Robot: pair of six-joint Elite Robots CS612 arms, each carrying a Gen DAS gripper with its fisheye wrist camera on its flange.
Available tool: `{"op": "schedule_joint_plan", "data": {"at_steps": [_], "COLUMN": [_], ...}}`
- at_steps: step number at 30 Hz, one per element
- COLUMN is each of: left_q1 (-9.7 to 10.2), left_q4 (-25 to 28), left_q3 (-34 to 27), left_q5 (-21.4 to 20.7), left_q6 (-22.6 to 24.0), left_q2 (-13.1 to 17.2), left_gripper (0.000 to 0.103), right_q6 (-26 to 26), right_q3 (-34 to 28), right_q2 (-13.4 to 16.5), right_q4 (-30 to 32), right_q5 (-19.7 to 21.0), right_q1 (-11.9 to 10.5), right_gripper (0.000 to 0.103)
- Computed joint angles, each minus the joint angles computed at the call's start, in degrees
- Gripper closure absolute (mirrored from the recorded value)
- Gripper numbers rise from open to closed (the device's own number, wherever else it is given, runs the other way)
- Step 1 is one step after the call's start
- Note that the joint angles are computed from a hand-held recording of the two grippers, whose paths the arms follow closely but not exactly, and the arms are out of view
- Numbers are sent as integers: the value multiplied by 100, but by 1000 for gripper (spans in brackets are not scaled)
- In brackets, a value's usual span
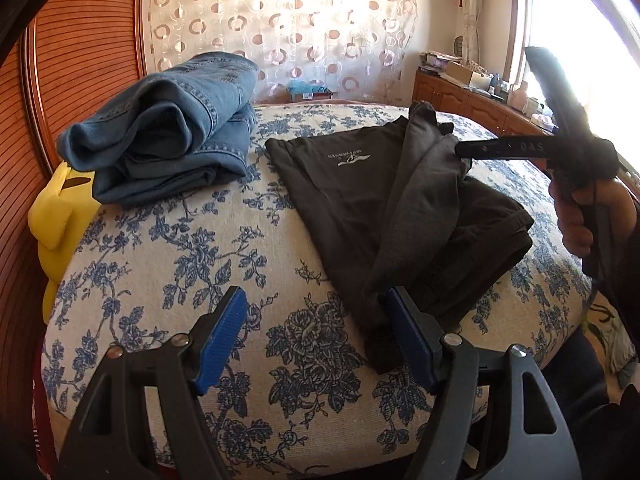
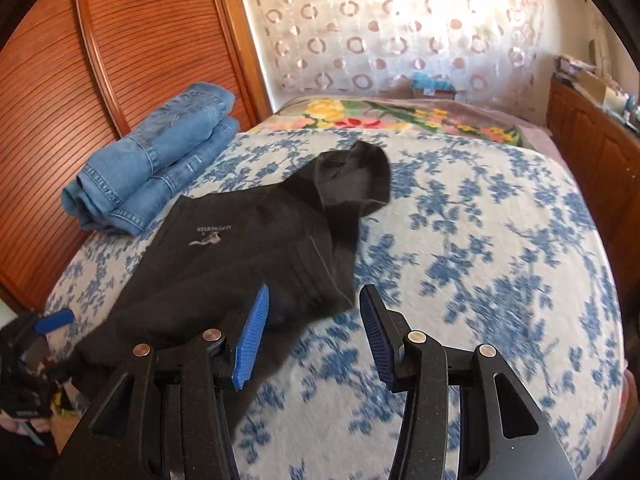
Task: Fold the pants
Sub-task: 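Lay the folded leg onto the other leg and open the right gripper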
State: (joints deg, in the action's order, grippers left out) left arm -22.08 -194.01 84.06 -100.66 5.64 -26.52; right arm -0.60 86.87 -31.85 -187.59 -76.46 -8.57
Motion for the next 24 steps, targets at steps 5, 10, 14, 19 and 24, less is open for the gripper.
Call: {"op": "schedule_joint_plan", "data": {"at_steps": [5,10,14,19,24], "left_q1": [9,35,45,47,61], "left_q4": [11,24,12,-33,-131], "left_q3": [5,-23,-33,-16,17], "left_q5": [-51,-130,-157,-149,-216], "left_q6": [-20,-67,-83,-84,-129], "left_q2": [8,32,45,34,25], "left_gripper": [31,30,30,30,30], "right_q6": [-43,-134,-194,-88,-257], "right_q3": [-198,-81,134,331,136], "right_q2": [68,5,-99,-237,-290], "right_q4": [379,427,147,-401,-579], "right_q5": [57,359,626,554,439], "right_q1": [-2,-57,-114,-116,-32], "right_gripper": [55,89,100,100,100]}}
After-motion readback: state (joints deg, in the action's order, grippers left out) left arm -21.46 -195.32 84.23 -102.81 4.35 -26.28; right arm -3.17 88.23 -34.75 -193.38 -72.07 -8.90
